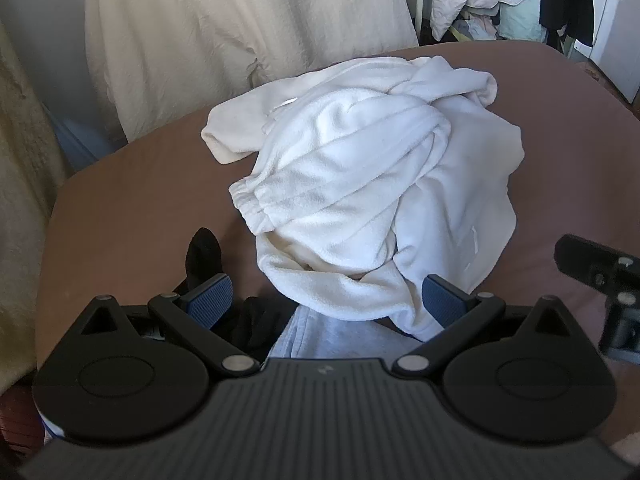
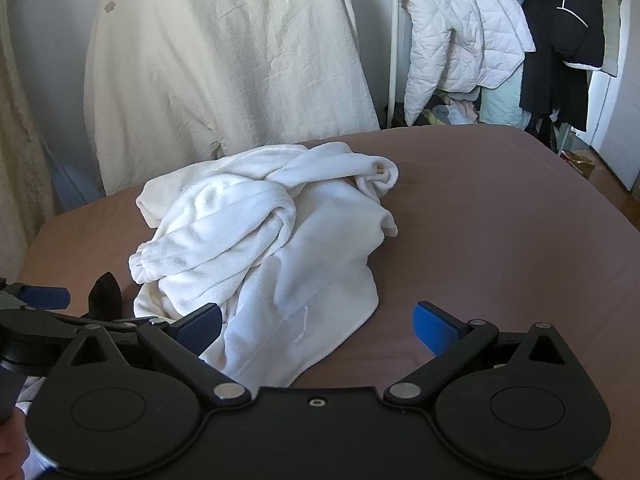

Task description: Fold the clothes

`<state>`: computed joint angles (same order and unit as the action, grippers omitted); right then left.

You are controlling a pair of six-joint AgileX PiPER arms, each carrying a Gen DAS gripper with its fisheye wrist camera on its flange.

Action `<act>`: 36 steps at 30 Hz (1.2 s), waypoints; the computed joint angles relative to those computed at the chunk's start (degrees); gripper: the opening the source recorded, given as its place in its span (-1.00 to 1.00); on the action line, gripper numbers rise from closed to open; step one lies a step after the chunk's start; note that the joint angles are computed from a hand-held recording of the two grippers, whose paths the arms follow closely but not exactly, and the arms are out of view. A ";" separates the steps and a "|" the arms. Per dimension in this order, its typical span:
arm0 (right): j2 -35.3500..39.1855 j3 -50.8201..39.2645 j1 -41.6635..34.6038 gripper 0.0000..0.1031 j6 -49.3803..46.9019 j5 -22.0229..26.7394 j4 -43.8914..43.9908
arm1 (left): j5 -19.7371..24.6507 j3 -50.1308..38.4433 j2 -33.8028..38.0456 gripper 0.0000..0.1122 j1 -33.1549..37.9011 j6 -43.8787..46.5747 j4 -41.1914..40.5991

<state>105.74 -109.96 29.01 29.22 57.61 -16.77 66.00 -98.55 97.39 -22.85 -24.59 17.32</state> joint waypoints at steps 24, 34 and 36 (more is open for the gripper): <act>-0.22 0.32 -0.97 1.00 -0.67 0.23 0.97 | 1.01 -0.58 0.42 0.84 -0.34 0.27 0.05; -0.23 0.14 -1.25 1.00 -1.15 0.67 1.40 | 1.17 -0.51 0.70 0.84 -0.27 0.35 -0.02; -0.25 0.28 -1.62 1.00 -1.80 0.14 2.09 | 1.06 -0.35 0.78 0.84 -0.31 0.19 0.17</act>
<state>105.49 -109.69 27.39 27.43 57.75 -14.68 67.05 -98.91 98.18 -23.16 -24.40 17.49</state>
